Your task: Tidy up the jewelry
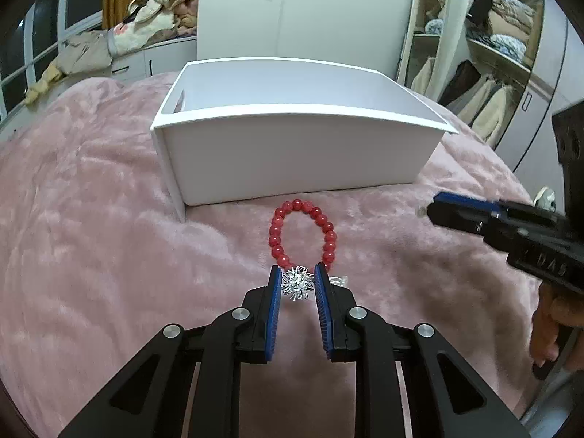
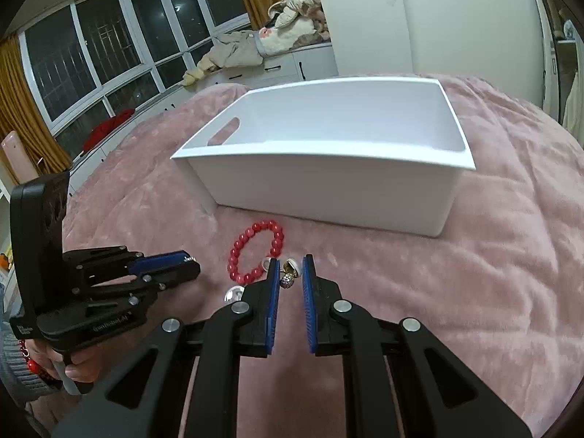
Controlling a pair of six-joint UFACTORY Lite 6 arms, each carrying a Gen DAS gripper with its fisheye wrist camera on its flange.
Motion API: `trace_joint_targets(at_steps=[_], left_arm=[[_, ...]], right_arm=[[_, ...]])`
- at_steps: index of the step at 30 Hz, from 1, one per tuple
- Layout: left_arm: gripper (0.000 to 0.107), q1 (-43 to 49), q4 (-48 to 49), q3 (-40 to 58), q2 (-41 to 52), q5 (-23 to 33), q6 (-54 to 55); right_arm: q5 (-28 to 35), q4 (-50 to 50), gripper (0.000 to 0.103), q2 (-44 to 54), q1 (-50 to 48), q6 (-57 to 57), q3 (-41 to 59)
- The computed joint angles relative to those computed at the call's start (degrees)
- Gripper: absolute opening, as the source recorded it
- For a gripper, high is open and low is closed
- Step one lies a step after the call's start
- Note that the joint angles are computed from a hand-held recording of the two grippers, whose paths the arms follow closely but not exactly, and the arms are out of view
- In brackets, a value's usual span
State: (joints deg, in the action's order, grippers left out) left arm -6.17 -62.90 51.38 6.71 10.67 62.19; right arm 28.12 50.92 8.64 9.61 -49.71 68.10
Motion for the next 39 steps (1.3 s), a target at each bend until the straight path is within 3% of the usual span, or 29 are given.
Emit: trace_joint_targets(at_steps=[2, 12, 26, 32, 39], left_arm=[[0.023, -0.7, 5.0, 0.1, -0.3, -1.0, -5.7], [0.023, -0.1, 11.0, 2.3, -1.4, 0.5, -12.7], [0.023, -2.4, 27.1, 8.8, -1.0, 2.0, -29.0], [0.023, -3.9, 37.9, 11.1, -0.4, 2.0, -39.6], [0.023, -3.6, 40.8, 13.5, -0.2, 2.9, -41.7]], right_arm=[[-0.3, -0.6, 0.013, -0.5, 0.3, 0.5, -0.5], [-1.7, -1.2, 0.013, -1.7, 1.0, 1.2, -1.1], [-0.9, -1.2, 0.013, -4.2, -0.2, 1.5, 0.7], [-1.0, -1.0, 0.013, -4.4, -0.8, 1.3, 2.0], [-1.4, -1.2, 0.013, -3.7, -1.6, 1.4, 4.2]])
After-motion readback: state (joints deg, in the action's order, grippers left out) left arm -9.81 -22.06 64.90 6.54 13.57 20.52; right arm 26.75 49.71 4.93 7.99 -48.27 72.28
